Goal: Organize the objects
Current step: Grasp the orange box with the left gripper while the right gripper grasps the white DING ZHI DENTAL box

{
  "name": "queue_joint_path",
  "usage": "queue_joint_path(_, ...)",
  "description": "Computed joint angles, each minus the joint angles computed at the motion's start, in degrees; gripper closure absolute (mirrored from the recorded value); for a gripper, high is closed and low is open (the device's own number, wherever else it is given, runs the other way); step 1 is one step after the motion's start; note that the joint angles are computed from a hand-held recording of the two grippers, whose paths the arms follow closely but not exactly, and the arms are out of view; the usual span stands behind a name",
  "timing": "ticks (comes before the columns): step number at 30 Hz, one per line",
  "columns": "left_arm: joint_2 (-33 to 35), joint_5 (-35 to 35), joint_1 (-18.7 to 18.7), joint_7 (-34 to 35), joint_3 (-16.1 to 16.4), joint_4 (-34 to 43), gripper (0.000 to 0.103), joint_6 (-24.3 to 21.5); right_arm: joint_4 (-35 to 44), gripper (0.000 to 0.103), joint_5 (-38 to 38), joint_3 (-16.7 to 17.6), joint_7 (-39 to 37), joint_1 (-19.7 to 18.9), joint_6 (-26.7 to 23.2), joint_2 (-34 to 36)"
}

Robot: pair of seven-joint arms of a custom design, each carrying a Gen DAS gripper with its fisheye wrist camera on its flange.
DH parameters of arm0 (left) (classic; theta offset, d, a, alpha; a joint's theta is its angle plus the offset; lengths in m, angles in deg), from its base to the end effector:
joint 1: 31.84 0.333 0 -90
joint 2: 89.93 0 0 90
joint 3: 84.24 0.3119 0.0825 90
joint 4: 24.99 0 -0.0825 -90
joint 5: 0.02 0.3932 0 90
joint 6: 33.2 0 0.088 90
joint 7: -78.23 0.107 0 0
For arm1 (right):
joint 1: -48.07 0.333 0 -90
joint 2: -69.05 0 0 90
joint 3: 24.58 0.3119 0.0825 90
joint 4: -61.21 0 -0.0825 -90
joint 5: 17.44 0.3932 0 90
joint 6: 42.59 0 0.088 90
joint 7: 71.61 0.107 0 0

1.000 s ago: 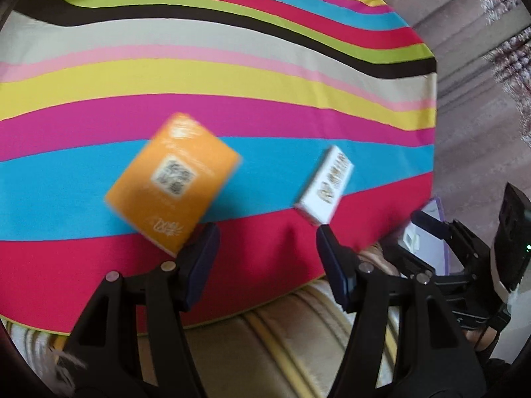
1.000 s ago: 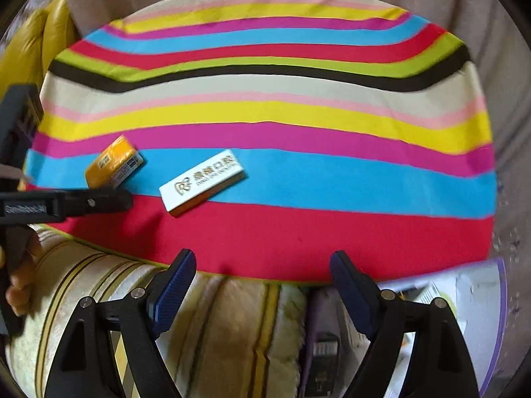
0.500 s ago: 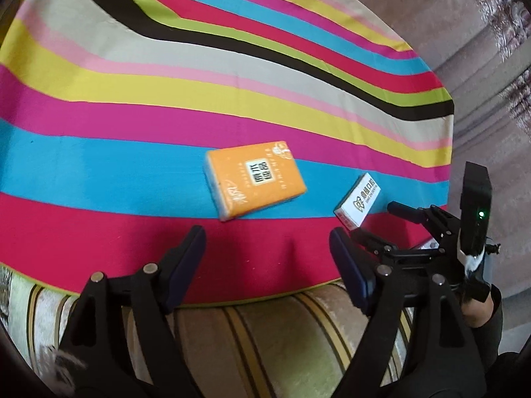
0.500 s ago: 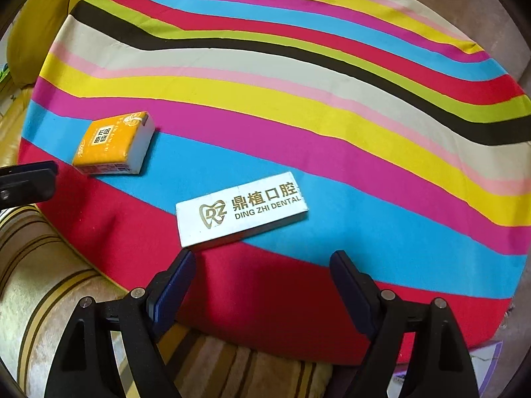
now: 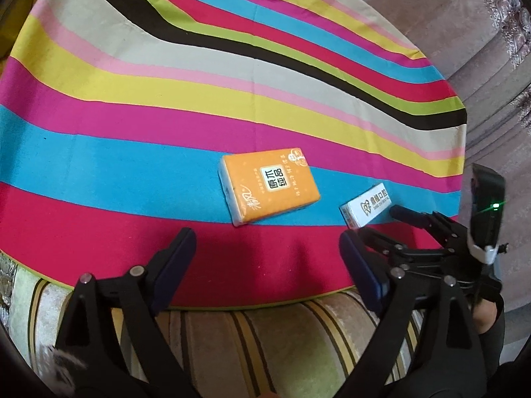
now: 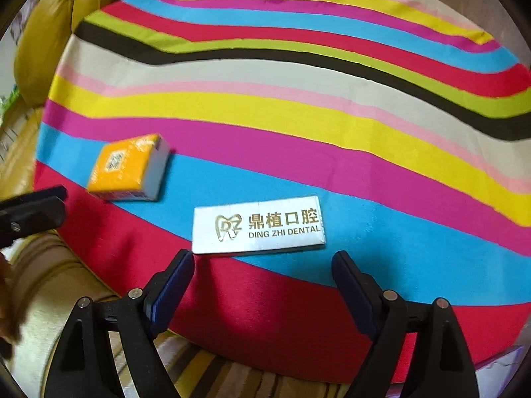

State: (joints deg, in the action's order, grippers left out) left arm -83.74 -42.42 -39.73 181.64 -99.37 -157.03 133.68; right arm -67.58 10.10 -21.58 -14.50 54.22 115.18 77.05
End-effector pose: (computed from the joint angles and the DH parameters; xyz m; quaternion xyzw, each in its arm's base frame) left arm 0.5279 -0.1783 0.3344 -0.6954 0.6574 -0.2902 0.0098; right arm 0.5673 0.0719 0.3287 -0.7904 0.5717 -0.0754 0.2069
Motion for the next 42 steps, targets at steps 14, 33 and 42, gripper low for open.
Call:
queue_joint_path(14,1.53,15.14,-0.65,-17.57,0.73,-0.55,0.009,4.13,1.93,0.014,-1.74,-0.37,1.13,1.2,-0.52,1.56)
queue_joint_path(33,8.48,52.51,-9.13,-55.66,10.55,8.52,0.006,-2.0,-1.06,0.02,-16.73,-2.13,20.75,1.27,7.98,1.04)
queue_joint_path(42,11.83,64.58,-10.34,-65.63,11.56,14.17,0.017,-9.91,-4.53,0.02,-11.46,-1.23,19.96,-0.77,10.0,-2.25)
